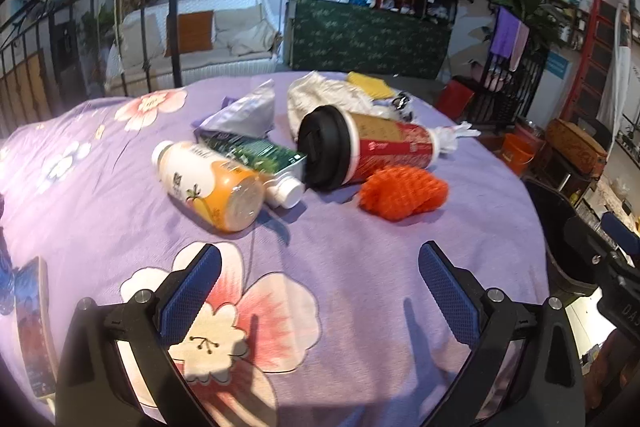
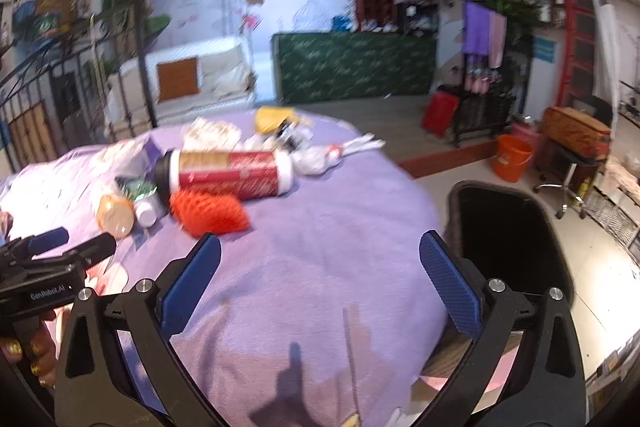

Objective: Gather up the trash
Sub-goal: 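Grasp the orange mesh net with the right tool while the left tool grasps the juice bottle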

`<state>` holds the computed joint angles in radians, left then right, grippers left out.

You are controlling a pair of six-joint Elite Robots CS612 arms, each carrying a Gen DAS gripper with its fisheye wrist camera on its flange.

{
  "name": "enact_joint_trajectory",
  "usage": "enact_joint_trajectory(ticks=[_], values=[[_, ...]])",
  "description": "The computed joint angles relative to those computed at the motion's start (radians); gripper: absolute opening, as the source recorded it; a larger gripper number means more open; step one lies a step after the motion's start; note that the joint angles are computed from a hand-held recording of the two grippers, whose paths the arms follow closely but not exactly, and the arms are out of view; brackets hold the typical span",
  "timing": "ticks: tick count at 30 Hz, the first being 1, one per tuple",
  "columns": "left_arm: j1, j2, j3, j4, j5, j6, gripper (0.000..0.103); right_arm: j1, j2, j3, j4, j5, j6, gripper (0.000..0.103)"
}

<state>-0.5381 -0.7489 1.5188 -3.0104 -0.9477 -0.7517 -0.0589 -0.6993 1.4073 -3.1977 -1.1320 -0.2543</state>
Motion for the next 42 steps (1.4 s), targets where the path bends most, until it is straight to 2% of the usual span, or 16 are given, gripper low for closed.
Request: enact_joint_trajectory(ticks=[4, 11, 14, 16, 17, 19, 20, 22, 23, 24, 31, 35, 39, 42], values=[[0.014, -0.019, 0.021, 0.046, -0.007, -0.045, 0.097, 0.023, 0.024, -0.073, 0.17, 0.082, -0.127, 0.098], [0.055, -0.042, 0.031, 0.129, -0.097, -0.116, 0.097, 0.072, 0.077, -0.213, 0.367, 0.079, -0.294, 0.096], [0.067, -0.049, 0.026, 0.174, -0.096, -0.149, 0.097, 0.092, 0.1, -0.267, 0.426, 0.053, -0.367, 0.088], [0.076, -0.052, 0.025, 0.183, -0.1, -0.165, 0.097, 0.108, 0.119, -0.31, 0.488, 0.015, -0.419, 0.076], [0.081, -0.053, 0.025, 0.182, -0.109, -0.173, 0.097, 0.115, 0.131, -0.334, 0.525, -0.005, -0.438, 0.067], [0.092, -0.052, 0.02, 0.186, -0.143, -0.184, 0.097, 0.125, 0.153, -0.374, 0.582, -0.032, -0.453, 0.059], [0.096, -0.053, 0.016, 0.195, -0.152, -0.187, 0.097, 0.126, 0.156, -0.378, 0.584, -0.04, -0.451, 0.05], [0.106, -0.052, 0.012, 0.202, -0.171, -0.188, 0.097, 0.126, 0.158, -0.378, 0.573, -0.03, -0.443, 0.042], [0.11, -0.051, 0.009, 0.205, -0.182, -0.191, 0.097, 0.124, 0.155, -0.377, 0.579, -0.015, -0.446, 0.035], [0.116, -0.05, 0.007, 0.203, -0.198, -0.193, 0.097, 0.124, 0.152, -0.372, 0.574, -0.011, -0.447, 0.033], [0.15, -0.04, -0.014, 0.167, -0.279, -0.225, 0.096, 0.114, 0.134, -0.344, 0.564, 0.008, -0.429, 0.03], [0.177, -0.03, -0.036, 0.151, -0.36, -0.276, 0.096, 0.108, 0.122, -0.324, 0.531, 0.012, -0.425, 0.03], [0.207, -0.016, -0.054, 0.139, -0.448, -0.363, 0.096, 0.104, 0.107, -0.296, 0.484, 0.004, -0.425, 0.03], [0.227, 0.001, -0.079, 0.158, -0.526, -0.373, 0.092, 0.097, 0.096, -0.28, 0.477, 0.022, -0.416, 0.03]])
